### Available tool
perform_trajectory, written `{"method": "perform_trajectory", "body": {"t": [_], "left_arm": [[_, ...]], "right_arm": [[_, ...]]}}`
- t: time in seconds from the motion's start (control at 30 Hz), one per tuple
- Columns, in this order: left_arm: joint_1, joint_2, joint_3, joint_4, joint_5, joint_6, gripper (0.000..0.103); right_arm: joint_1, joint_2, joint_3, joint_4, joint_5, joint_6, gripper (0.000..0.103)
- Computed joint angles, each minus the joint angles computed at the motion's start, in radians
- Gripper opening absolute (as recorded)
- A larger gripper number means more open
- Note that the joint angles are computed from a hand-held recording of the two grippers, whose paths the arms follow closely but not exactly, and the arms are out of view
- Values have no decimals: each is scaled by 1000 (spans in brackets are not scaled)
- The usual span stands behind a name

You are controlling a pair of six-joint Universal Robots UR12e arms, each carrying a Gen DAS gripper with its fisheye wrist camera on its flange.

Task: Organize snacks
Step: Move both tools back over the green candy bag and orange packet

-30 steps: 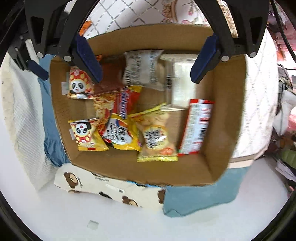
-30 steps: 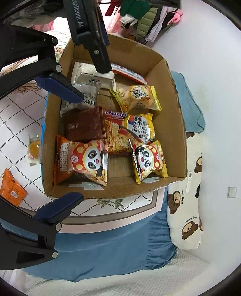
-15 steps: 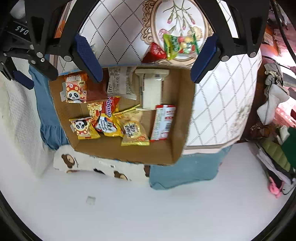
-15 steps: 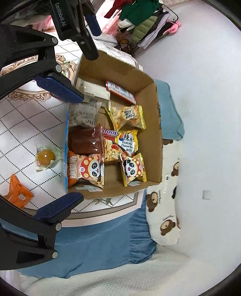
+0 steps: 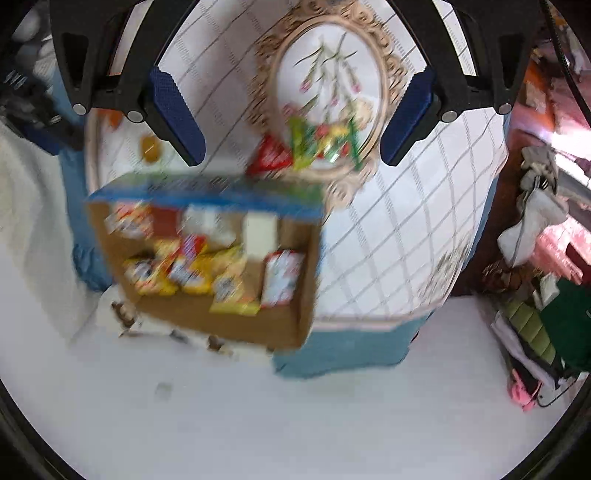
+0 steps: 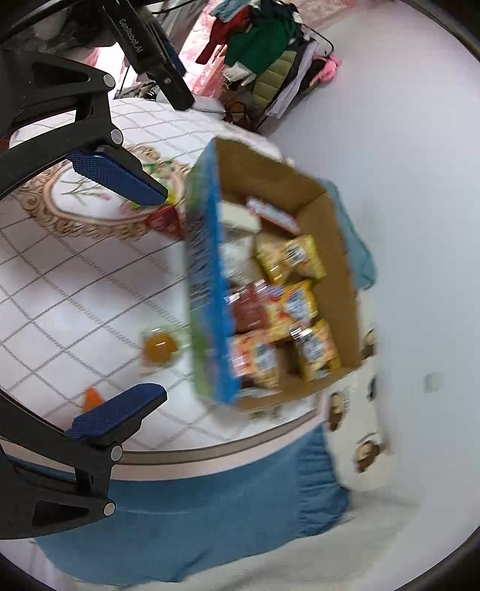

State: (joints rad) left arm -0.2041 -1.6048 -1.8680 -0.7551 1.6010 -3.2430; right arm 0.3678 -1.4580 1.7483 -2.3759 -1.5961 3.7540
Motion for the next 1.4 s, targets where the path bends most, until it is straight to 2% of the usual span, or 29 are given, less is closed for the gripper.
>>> {"method": "perform_trajectory", "body": {"t": [0.13, 0.23, 0.33, 0.5, 0.57, 0.67, 0.77, 0.87, 0.93, 1.13, 1.2, 1.27, 1.37, 1.4], "left_arm": [[18, -28, -12, -89, 39, 1, 97], [17, -59, -16, -108, 71, 20, 97], [8, -94, -12, -115, 110, 44, 97], [4, -139, 9, -155, 121, 76, 97], [3, -153, 14, -160, 127, 84, 97], [1, -166, 16, -144, 138, 108, 97], [2, -177, 22, -141, 128, 145, 97], [2, -187, 31, -161, 87, 211, 97], [-13, -191, 32, -160, 102, 264, 97], [-77, -203, 14, -59, 224, 552, 97], [-93, -215, 14, -48, 257, 650, 97], [-103, -224, 13, -49, 266, 719, 97], [-96, -222, 0, -6, 235, 755, 96], [-94, -221, -2, -4, 225, 760, 89]], "right_arm": [[-31, -30, 78, 20, 30, 101, 99], [-69, -59, 146, 12, 67, 189, 99], [-100, -83, 199, 4, 70, 242, 99], [-138, -95, 253, 11, 51, 281, 98], [-165, -92, 282, -3, 91, 311, 94], [-180, -71, 301, -3, 140, 336, 85], [-164, -48, 297, -38, 190, 305, 80], [-130, -12, 259, -49, 259, 225, 80], [-112, 6, 235, -45, 290, 193, 80], [-63, 34, 164, 4, 257, 117, 80], [-53, 42, 144, 21, 249, 105, 80], [-44, 53, 125, 31, 251, 102, 80], [-31, 68, 100, 37, 249, 96, 80], [-26, 70, 95, 37, 251, 95, 80]]}}
